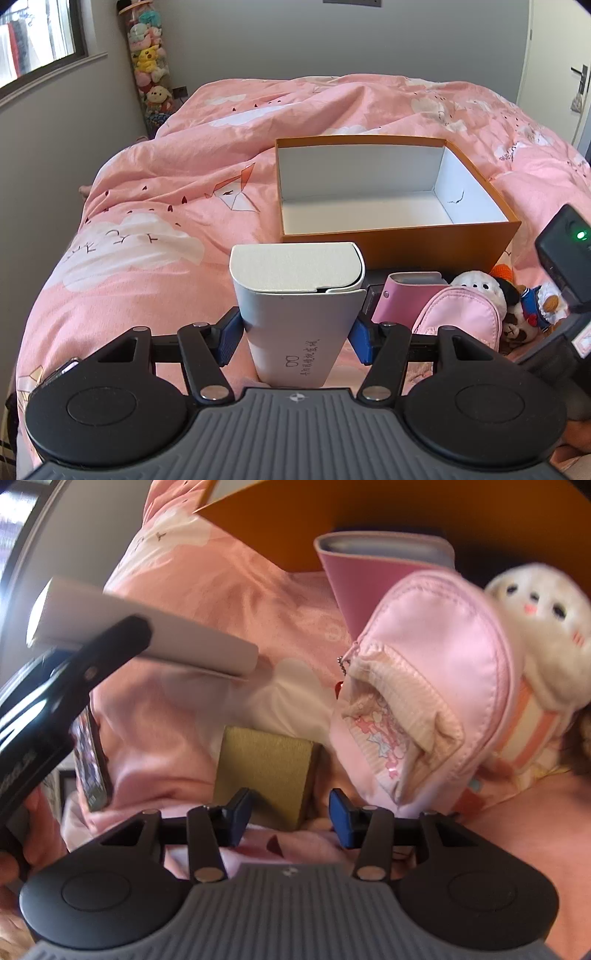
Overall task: Organize objects
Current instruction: 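Lift the white case with the left tool while the right tool grasps the brown cube, then carry the white case and brown cube over the orange box with both tools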
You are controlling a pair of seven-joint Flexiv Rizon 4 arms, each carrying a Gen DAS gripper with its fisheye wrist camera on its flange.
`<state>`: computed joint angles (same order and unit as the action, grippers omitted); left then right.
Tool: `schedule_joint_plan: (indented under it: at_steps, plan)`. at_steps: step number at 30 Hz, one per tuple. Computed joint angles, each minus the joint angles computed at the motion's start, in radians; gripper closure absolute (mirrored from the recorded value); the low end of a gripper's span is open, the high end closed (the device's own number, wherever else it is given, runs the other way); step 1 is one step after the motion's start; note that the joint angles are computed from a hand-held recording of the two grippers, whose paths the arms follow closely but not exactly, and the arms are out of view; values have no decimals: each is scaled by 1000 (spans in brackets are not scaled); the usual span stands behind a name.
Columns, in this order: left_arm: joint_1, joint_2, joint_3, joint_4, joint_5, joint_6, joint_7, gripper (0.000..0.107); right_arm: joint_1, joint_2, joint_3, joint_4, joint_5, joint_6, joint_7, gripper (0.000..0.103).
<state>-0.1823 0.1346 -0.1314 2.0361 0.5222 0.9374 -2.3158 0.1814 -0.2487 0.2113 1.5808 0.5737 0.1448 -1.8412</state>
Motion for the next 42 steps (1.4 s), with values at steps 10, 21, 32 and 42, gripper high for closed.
schedule_joint_plan:
  at_steps: [10,21,32,42]
  plan:
    - [11,7,8,20,-31,21,8,38,-10,-43,7,-8,52,3,13,33]
    - [19,8,10,27,-42,27,16,38,-34,-79,23,-21,135,-46,34,35]
    - [21,3,6,16,-38,36,13,38,-11,49,16,18,74,89,-131,52]
    - [19,2,22,-32,-106,98,109,38,-27,113,-30,-36,109,189,-219,55]
